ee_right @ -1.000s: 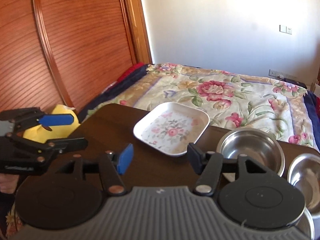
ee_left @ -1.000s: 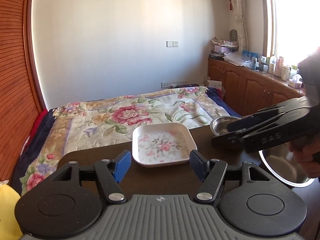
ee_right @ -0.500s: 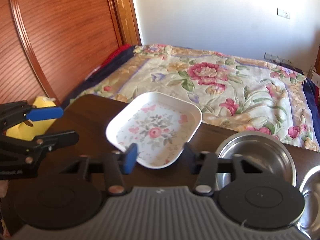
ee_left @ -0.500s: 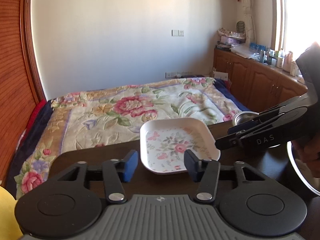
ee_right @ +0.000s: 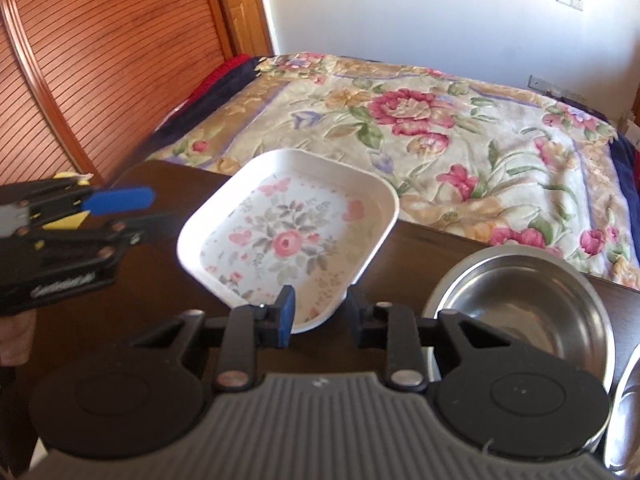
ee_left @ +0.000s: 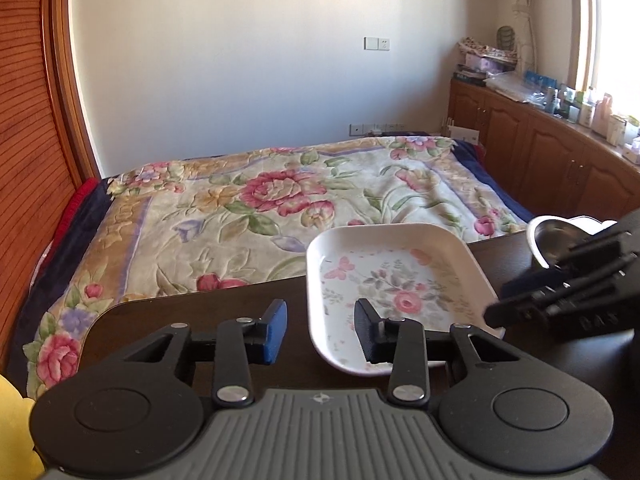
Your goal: Organize plates and bowls
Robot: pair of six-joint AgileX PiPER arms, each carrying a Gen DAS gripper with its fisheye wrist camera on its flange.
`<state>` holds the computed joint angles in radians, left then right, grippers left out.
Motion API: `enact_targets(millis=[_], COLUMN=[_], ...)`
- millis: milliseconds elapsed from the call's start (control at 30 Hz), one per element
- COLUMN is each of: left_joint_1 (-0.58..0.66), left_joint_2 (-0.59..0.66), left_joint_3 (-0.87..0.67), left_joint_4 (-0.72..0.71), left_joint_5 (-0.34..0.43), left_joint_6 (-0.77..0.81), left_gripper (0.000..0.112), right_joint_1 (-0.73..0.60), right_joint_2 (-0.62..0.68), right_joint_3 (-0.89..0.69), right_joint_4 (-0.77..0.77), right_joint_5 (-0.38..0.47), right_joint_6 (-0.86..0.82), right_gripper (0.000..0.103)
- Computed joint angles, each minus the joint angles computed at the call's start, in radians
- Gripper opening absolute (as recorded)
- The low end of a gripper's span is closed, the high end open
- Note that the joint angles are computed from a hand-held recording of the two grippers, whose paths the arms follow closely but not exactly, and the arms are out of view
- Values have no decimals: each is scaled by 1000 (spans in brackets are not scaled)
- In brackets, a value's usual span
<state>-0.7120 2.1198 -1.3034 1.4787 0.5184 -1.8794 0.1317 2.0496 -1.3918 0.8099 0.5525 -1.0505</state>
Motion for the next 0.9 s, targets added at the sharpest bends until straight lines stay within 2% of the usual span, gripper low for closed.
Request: enact_targets(millis=[200,367,500,900], left_joint_1=[43,50,64,97], left_joint_2=[48,73,89,112], left_joint_3=[-52,-82,-100,-123], left_joint_4=[-54,-79,-107,-153], left_joint_5=[-50,-61,-75,-136], left_joint_6=[43,68,97,154], left_gripper=[35,30,18,15], right_joint_1=[11,12,16,21], right_joint_2=[15,33,49,74], right_joint_3=[-19,-46,-65,-98], right_joint_4=[-52,-88,-113,-146], right_joint_5=[-10,0,3,20], right_joint_6=[43,76,99,130], right_gripper=[30,30,28,21])
